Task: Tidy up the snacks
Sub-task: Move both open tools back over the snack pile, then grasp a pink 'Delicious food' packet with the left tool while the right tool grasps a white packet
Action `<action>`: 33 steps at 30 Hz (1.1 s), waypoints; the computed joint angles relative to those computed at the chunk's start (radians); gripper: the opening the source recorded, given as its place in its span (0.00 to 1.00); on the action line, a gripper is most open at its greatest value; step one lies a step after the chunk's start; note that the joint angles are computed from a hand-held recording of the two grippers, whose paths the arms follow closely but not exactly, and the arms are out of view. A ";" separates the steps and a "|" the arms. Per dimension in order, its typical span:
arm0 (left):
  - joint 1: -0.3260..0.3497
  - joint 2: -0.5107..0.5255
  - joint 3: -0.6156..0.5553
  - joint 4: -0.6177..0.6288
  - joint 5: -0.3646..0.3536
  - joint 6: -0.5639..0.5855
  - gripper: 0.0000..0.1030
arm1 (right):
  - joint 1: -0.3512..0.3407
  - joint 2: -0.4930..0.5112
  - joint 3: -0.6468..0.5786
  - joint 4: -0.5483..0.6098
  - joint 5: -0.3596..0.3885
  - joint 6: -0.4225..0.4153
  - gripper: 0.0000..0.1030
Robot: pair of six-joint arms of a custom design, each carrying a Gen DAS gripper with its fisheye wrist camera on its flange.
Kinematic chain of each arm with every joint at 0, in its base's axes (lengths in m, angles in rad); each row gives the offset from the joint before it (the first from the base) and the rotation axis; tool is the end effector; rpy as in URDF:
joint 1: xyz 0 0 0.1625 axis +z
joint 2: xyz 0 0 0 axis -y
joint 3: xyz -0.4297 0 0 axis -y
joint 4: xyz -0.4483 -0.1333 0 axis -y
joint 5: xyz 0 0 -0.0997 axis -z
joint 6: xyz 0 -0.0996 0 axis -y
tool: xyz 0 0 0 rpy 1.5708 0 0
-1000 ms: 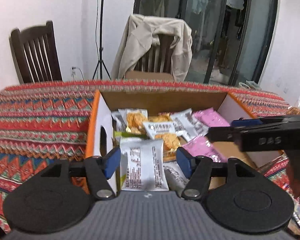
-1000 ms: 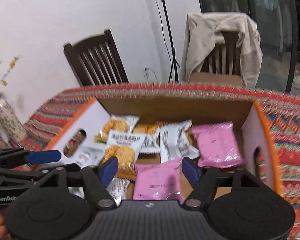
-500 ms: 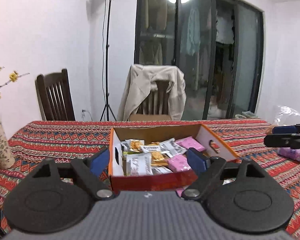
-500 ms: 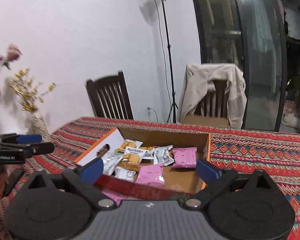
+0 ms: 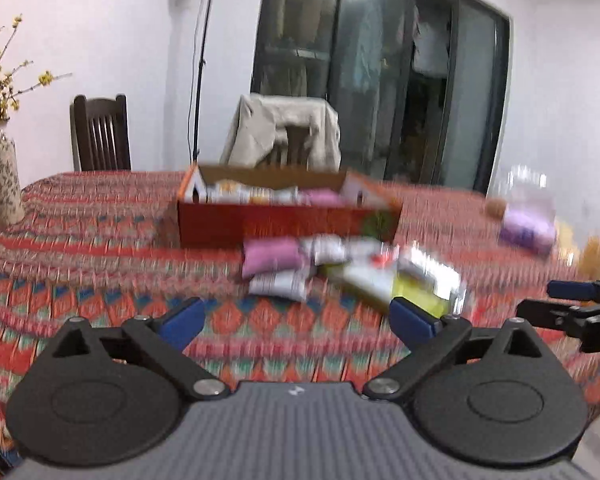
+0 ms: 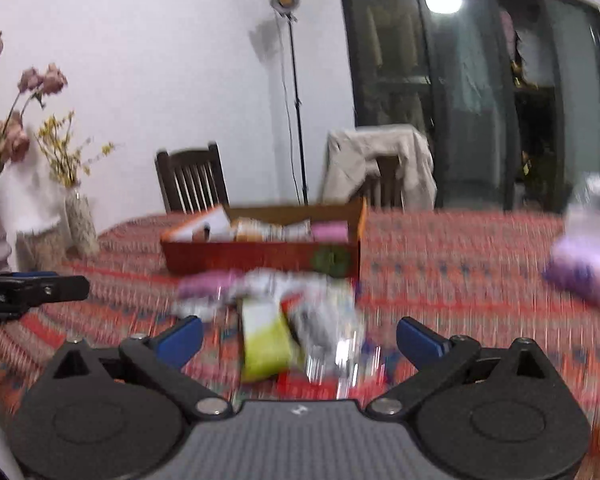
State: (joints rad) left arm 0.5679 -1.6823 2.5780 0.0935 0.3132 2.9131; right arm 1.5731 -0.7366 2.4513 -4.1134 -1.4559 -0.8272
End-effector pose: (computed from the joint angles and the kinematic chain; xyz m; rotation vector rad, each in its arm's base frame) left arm -0.0172 -0.2815 0.1592 0.3574 2.0469 -1.3488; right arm 0.1456 -0.3940 0.0140 1.1428 -2.4273 1.1413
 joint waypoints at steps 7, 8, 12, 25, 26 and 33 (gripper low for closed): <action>-0.009 0.132 0.012 0.134 -0.003 -0.305 0.97 | -0.083 0.107 0.063 -0.102 -0.024 0.018 1.00; -0.019 0.145 0.016 0.151 -0.009 -0.339 0.97 | -0.087 0.117 0.064 -0.112 -0.028 0.018 1.00; -0.020 0.159 0.017 0.148 -0.011 -0.354 0.97 | -0.084 0.118 0.058 -0.113 -0.041 0.013 1.00; 0.273 0.026 -0.114 -0.203 0.173 0.309 0.97 | -0.089 0.151 -0.012 -0.171 0.025 0.061 1.00; 0.317 0.033 -0.140 -0.243 0.208 0.381 0.97 | -0.082 0.146 -0.022 -0.158 0.028 0.063 1.00; 0.616 0.209 -0.457 -0.154 0.528 0.451 0.97 | 0.012 0.182 -0.136 -0.138 -0.011 -0.002 1.00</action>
